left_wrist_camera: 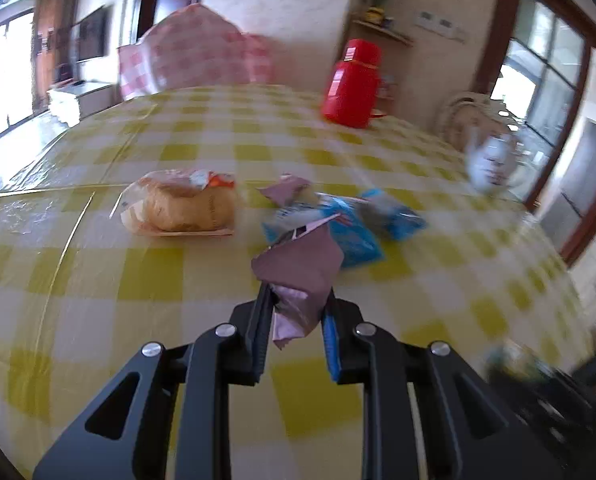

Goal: Organize snacks
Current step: 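Carry both snacks over the purple-rimmed box and open both grippers to drop them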

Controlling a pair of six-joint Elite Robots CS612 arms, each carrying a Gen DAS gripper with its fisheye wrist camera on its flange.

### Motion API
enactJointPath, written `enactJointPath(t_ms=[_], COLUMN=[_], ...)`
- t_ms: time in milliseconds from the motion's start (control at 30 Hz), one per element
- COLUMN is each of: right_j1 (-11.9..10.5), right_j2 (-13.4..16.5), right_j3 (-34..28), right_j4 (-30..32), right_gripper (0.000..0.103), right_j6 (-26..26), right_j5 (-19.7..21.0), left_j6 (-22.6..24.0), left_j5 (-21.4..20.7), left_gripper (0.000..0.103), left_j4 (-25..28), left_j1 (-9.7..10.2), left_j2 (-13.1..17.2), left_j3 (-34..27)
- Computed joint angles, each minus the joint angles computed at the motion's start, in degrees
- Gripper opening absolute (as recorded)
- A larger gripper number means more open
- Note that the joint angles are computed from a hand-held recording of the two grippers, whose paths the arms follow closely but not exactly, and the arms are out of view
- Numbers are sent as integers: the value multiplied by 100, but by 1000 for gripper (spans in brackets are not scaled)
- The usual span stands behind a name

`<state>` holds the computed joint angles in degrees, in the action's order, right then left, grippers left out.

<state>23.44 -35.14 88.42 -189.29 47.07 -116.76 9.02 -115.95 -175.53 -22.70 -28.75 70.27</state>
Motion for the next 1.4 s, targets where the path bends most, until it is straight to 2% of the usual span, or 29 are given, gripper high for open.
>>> enactJointPath(t_ms=[200,300,500,800,1033,1400], right_j1=[40,73,267,559,772,1103], right_j2=[27,55,145,377,584,989], right_j3=[-38,-65,-295,-928,-1484,-2577], right_j4=[20,-77,5,291,504,1046], right_gripper=[35,35,35,35,35,35], right_j6=[43,84,-58,-429,-832,-1577], right_j5=[64,219,266,372,548,764], left_j6=[679,860,1163,1438,1693,1848], left_j5=[-317,-375,-386,-423,-454,-393], left_gripper=[23,24,24,24,24,25], left_j4=[77,147,329,298,46,-10], left_j1=[183,305,533,863,1100,1617], left_j2=[-410,-519,-624,-768,-909,-984], left_j3=[644,847,1104,1399,1648,1663])
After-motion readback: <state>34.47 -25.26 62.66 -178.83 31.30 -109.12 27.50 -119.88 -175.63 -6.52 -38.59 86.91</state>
